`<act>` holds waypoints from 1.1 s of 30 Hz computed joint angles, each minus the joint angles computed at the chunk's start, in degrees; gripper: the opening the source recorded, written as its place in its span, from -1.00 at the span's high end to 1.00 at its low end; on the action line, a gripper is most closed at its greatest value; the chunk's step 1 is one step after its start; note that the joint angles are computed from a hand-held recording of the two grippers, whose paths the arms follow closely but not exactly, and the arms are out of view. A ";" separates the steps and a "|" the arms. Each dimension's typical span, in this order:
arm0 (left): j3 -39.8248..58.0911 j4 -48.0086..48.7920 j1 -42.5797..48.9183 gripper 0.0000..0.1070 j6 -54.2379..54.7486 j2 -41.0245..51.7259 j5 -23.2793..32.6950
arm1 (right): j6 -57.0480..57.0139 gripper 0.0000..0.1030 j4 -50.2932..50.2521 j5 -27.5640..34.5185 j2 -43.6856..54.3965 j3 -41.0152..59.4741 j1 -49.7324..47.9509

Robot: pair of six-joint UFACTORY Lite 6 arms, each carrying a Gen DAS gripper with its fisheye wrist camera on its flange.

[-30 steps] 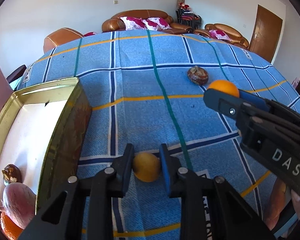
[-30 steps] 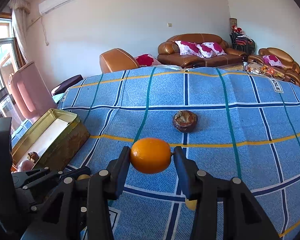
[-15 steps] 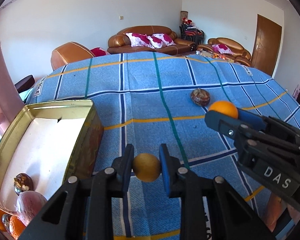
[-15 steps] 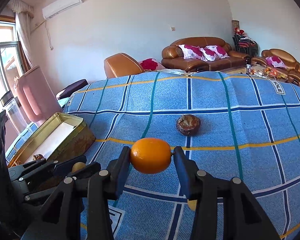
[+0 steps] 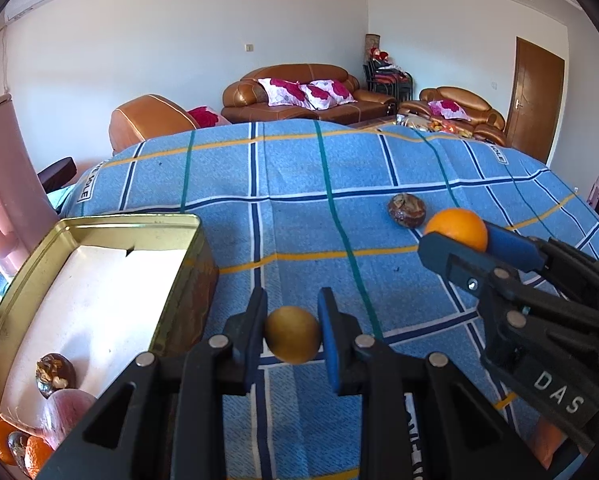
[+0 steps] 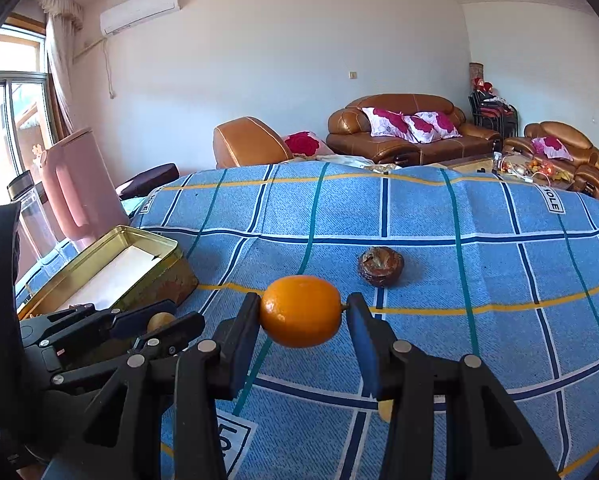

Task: Organize fruits
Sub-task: 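Lift the yellow fruit and orange with both tools and carry them toward the tray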

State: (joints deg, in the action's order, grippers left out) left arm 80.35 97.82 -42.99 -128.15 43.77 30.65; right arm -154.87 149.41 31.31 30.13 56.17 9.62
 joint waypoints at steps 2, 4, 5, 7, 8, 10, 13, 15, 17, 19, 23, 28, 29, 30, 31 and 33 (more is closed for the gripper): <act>-0.48 0.59 -0.16 0.50 -0.76 -0.47 0.46 | -2.07 0.10 1.44 0.73 -0.67 -0.96 0.48; -1.09 1.60 -0.37 0.50 -2.03 -0.95 1.03 | -3.77 0.10 2.90 1.31 -1.09 -1.59 0.83; -1.33 2.12 -0.45 0.50 -2.60 -1.15 1.28 | -4.16 0.10 3.24 1.51 -1.23 -1.80 0.88; -1.60 2.88 -0.66 0.50 -3.52 -1.33 1.73 | -4.21 0.10 3.29 2.06 -1.39 -2.12 0.72; -1.78 3.34 -0.71 0.50 -3.94 -1.48 1.87 | -4.10 0.10 3.23 2.33 -1.46 -2.25 0.59; -1.93 3.60 -0.85 0.50 -4.19 -1.65 2.29 | -4.00 0.10 3.11 2.77 -1.63 -2.51 0.41; -2.33 4.75 -0.96 0.50 -5.37 -1.94 2.73 | -4.72 0.10 3.69 3.39 -2.07 -3.18 0.44; -2.84 5.87 -1.06 0.50 -6.54 -2.30 3.11 | -5.23 0.10 3.99 3.98 -2.42 -3.75 0.48; -3.03 6.33 -1.23 0.50 -7.04 -2.49 3.58 | -5.78 0.10 4.40 4.52 -2.72 -4.23 0.49; -3.32 6.90 -1.29 0.50 -7.62 -2.72 3.80 | -6.30 0.10 4.81 4.95 -3.02 -4.67 0.55; -3.90 7.91 -1.46 0.50 -8.89 -3.06 4.39 | -7.48 0.10 5.84 5.94 -3.56 -5.56 0.74; -5.04 9.74 -1.80 0.50 -10.88 -3.89 5.84 | -8.55 0.10 6.42 7.35 -4.38 -6.93 0.65; -5.17 10.06 -1.90 0.50 -11.13 -3.99 6.10 | -8.71 0.10 6.54 7.70 -4.58 -7.27 0.60; -5.35 10.23 -2.02 0.50 -11.30 -4.16 6.42 | -8.92 0.10 6.79 8.04 -4.71 -7.52 0.63; -5.55 10.38 -2.14 0.50 -11.54 -4.32 6.83 | -9.13 0.10 6.97 8.43 -4.90 -7.84 0.62; -6.03 10.86 -2.43 0.50 -12.16 -4.66 7.68 | -9.83 0.10 7.51 9.23 -5.17 -8.45 0.65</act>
